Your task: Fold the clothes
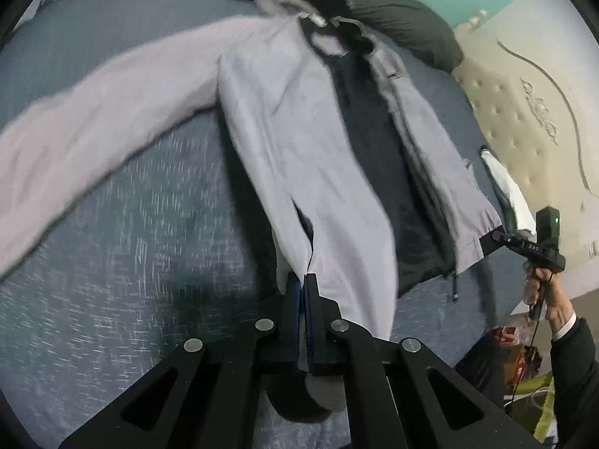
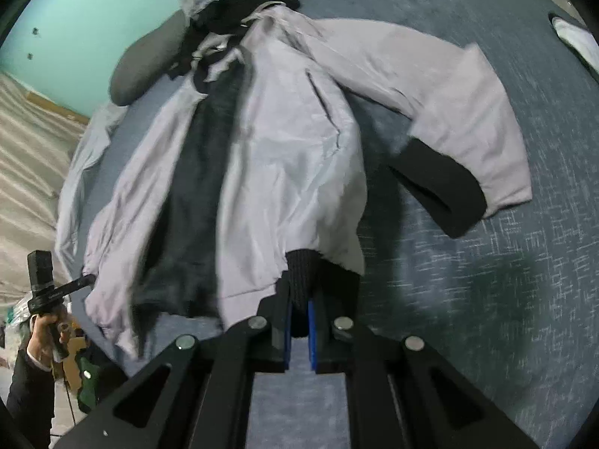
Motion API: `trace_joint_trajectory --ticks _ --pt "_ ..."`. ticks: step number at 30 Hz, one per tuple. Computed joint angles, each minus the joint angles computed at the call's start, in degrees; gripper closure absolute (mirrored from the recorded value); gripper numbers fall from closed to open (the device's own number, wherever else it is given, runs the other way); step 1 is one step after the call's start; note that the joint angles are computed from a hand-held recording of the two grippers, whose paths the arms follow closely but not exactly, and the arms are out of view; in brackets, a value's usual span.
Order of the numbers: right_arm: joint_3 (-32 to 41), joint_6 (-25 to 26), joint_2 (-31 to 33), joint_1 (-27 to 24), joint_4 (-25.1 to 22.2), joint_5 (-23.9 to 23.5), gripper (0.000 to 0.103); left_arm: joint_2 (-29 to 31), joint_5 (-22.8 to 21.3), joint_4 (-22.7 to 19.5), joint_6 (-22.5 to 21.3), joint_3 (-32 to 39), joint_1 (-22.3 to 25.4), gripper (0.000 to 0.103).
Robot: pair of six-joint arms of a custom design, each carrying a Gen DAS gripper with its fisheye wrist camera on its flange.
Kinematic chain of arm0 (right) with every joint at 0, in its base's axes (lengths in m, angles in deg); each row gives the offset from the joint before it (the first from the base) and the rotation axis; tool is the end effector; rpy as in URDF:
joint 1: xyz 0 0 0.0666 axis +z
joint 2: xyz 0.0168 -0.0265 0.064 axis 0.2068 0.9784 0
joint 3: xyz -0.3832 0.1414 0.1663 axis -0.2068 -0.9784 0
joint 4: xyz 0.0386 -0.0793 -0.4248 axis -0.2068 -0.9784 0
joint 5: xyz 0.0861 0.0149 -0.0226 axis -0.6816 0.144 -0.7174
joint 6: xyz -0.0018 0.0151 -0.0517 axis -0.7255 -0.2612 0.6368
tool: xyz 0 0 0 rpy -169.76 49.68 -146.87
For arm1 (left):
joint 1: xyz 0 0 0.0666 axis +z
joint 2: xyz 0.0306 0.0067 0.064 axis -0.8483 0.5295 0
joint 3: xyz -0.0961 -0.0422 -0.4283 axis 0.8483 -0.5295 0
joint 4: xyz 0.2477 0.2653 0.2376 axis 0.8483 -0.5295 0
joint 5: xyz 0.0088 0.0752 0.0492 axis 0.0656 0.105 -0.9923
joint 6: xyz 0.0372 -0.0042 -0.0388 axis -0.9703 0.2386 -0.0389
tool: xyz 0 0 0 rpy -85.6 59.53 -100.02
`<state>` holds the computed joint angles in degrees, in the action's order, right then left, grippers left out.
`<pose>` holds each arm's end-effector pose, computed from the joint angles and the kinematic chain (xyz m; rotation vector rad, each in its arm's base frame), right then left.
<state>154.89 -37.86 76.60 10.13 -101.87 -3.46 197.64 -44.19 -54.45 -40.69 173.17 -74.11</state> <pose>0.5570 -0.0018 0.4314 0.0968 2.7022 0.6849 0.6581 -0.2073 0.4808 0.5834 2.7320 -0.7283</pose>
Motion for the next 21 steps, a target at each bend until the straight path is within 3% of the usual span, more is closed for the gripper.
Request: trace_joint_trajectory --ticks 11,16,21 --pt "6.26 -1.24 -5.01 1.19 -3.59 -6.81 0.097 0.08 0.24 -7.64 -3.56 12.29 0.26 0.102" --pt "8.34 -4.62 -6.15 0.34 -1.26 -9.60 0.098 3.83 -0.48 -9.30 0.54 20.23 -0.22 0.102" --pt "7.19 -5.48 -5.67 -0.05 -0.40 -6.75 0.098 8.99 -2.44 -11.87 3.89 25.99 -0.83 0.101"
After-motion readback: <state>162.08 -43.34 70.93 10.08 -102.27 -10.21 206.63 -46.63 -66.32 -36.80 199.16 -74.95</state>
